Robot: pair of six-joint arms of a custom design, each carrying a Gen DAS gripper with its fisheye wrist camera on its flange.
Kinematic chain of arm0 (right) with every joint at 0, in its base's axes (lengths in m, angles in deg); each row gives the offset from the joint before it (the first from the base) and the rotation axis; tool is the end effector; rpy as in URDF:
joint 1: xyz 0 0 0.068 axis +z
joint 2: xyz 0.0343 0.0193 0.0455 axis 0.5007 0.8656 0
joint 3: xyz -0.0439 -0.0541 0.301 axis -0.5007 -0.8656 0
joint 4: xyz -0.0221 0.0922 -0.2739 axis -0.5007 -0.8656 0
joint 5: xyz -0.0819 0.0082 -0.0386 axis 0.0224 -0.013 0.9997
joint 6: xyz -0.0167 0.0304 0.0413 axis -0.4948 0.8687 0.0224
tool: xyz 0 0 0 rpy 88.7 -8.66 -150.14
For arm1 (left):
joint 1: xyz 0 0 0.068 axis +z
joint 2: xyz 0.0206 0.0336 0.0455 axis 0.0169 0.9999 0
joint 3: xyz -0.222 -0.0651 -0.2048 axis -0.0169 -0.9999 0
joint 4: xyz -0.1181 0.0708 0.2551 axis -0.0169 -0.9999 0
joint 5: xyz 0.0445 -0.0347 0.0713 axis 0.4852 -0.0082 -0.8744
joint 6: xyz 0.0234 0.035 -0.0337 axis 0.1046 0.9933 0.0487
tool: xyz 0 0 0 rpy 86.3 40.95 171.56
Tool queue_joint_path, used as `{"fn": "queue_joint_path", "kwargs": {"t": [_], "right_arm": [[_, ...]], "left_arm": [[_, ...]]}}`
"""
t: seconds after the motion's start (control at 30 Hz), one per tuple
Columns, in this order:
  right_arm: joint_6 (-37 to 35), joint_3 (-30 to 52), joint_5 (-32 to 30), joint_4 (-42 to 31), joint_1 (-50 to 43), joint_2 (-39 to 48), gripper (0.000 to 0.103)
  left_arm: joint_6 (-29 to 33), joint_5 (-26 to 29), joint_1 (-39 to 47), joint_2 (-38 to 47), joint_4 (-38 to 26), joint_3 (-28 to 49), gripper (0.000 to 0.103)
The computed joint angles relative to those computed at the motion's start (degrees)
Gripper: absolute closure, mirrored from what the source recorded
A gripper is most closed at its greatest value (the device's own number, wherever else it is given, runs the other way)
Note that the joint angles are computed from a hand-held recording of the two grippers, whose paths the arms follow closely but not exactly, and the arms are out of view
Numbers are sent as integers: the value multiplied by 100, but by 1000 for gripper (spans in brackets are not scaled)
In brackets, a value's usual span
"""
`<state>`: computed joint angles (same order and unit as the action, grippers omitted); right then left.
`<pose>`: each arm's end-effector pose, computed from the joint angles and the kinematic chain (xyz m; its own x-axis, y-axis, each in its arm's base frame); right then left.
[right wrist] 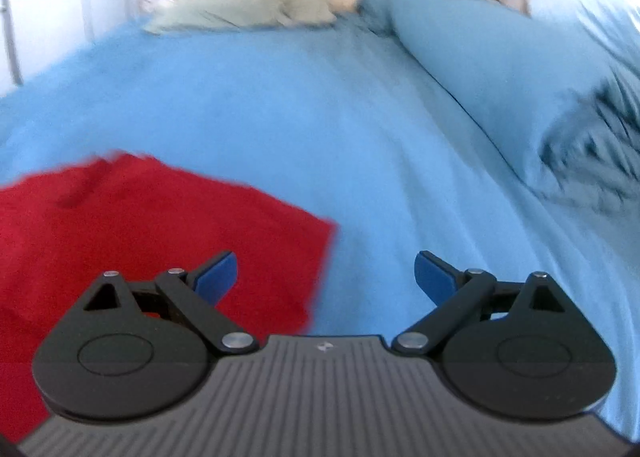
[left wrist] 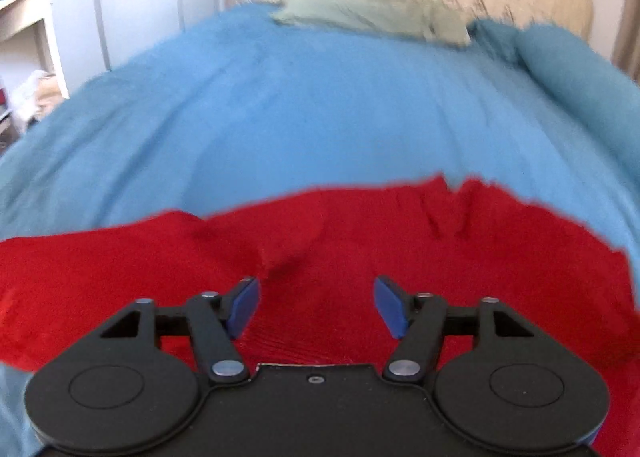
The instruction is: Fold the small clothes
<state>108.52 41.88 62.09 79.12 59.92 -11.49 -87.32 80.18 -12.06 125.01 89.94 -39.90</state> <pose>0.1816 0.0826 0.1118 -0.6409 0.0681 -0.7646 0.1808 0.9814 -0.0641 0.2311 -0.0510 0.1179 -0.7196 -0.0011 -0.6944 0.0599 0.9962 -0.0637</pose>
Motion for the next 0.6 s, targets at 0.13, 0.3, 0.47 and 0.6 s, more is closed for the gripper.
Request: {"fn": "queue_joint_path", "kwargs": {"t": [0.13,0.3,0.47,0.6], "right_arm": [[92,867,51,-1479,815,-711,0],[409,1956,98,-2021,1866,-311,0],[700,3212,31,-2298,2557,1025,0],[686,4153,-94,-2260,2905,2157,0]], "left_arm": [[-195,76,526,-1854,-1492,-28,2],[147,775,2255,-3325,-3079,244,0],[1056,2033,4974,-2557,-2892,494,0],[1197,2727,6394,-738,-1863,891,0]]}}
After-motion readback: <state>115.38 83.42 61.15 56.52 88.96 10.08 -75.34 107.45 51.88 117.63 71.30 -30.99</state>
